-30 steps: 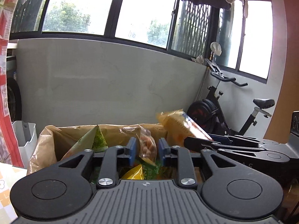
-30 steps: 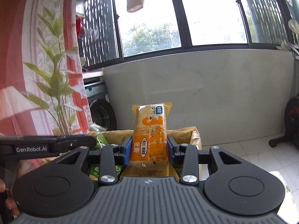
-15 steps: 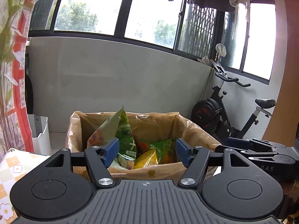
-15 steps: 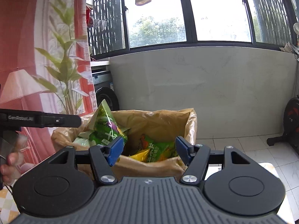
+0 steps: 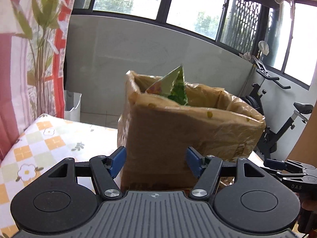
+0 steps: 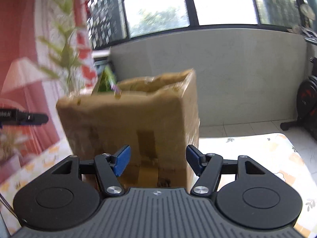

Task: Organize snacks
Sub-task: 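Grasp the dark round snack with the left gripper while the right grasps the orange candy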

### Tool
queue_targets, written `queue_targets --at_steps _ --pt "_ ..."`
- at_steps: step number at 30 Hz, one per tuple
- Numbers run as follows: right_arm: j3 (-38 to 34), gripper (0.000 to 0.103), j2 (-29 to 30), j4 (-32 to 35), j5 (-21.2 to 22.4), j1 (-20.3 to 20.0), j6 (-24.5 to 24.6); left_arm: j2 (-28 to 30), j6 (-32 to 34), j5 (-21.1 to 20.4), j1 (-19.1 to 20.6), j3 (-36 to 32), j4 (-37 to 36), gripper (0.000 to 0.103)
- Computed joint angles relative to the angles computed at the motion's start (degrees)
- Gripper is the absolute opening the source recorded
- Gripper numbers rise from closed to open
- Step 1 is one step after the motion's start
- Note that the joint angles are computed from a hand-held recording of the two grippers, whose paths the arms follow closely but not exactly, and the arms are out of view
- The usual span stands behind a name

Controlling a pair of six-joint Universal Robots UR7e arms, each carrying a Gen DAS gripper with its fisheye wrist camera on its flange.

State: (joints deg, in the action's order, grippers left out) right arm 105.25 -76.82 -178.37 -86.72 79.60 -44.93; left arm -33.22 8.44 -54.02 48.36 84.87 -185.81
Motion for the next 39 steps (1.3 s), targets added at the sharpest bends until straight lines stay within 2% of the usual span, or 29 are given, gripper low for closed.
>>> queue_targets --at_steps 3,6,8,13,16,18,20,21,22,26,28,33,38,39 --pt "-0.65 0.065 -0.06 5.63 -2.15 -0.48 -5.07 0.32 -5.63 1.32 0.52 2.98 -2.15 0.068" --pt "-1.43 0.065 1.08 7.99 -4.62 -0.81 -8.47 0.54 -8.43 1.78 1.13 3.62 1.33 0.068" --pt "-2.61 0.065 2.79 8.95 -7.78 -0.68 -9.89 0.48 -8.58 2.48 1.17 3.18 3.47 0.067" --pt "-7.01 0.065 7.1 12.89 -11.41 -0.91 -10.09 -0.46 -9.3 1.78 1.49 3.33 5.67 0.068" --pt "-10.29 0.066 9.63 17.33 -14.93 -0.63 -7.97 -1.33 -12.06 1.27 1.41 4.68 7.48 0.068" --pt "-9.17 0.065 9.71 14.75 -14.1 -0.97 -8.39 -1.45 -11.82 0.43 1.61 5.54 8.05 0.068" --pt "-7.63 0.058 9.22 12.31 -13.66 -1.1 -6.44 -1.23 -11.57 0.62 1.84 6.28 8.21 0.068" --pt "-6.67 0.046 8.77 11.15 -13.59 -1.12 -5.4 -1.09 -12.44 0.87 2.08 6.31 8.93 0.068" --pt "-6.0 0.039 8.42 10.63 -13.68 -1.09 -4.97 -1.04 -13.64 0.96 2.29 6.19 9.94 0.068" --pt "-4.76 0.035 7.16 12.42 -13.44 -0.72 -4.3 -0.46 -13.8 0.04 2.71 5.35 10.29 0.068" --pt "-3.56 0.035 6.92 10.7 -13.28 -0.48 -4.29 0.18 -14.3 0.24 2.82 4.44 11.31 0.069" --pt "-1.28 0.034 6.18 6.71 -11.42 -0.44 -0.66 2.8 -16.46 3.66 2.75 0.97 16.38 0.069" --pt "0.12 0.034 5.39 4.71 -10.49 -0.2 -0.22 5.07 -14.22 5.53 2.81 -1.2 18.36 0.068" --pt "0.3 0.034 5.24 4.51 -10.34 -0.15 0.15 5.45 -13.83 5.87 2.85 -1.57 18.66 0.066"
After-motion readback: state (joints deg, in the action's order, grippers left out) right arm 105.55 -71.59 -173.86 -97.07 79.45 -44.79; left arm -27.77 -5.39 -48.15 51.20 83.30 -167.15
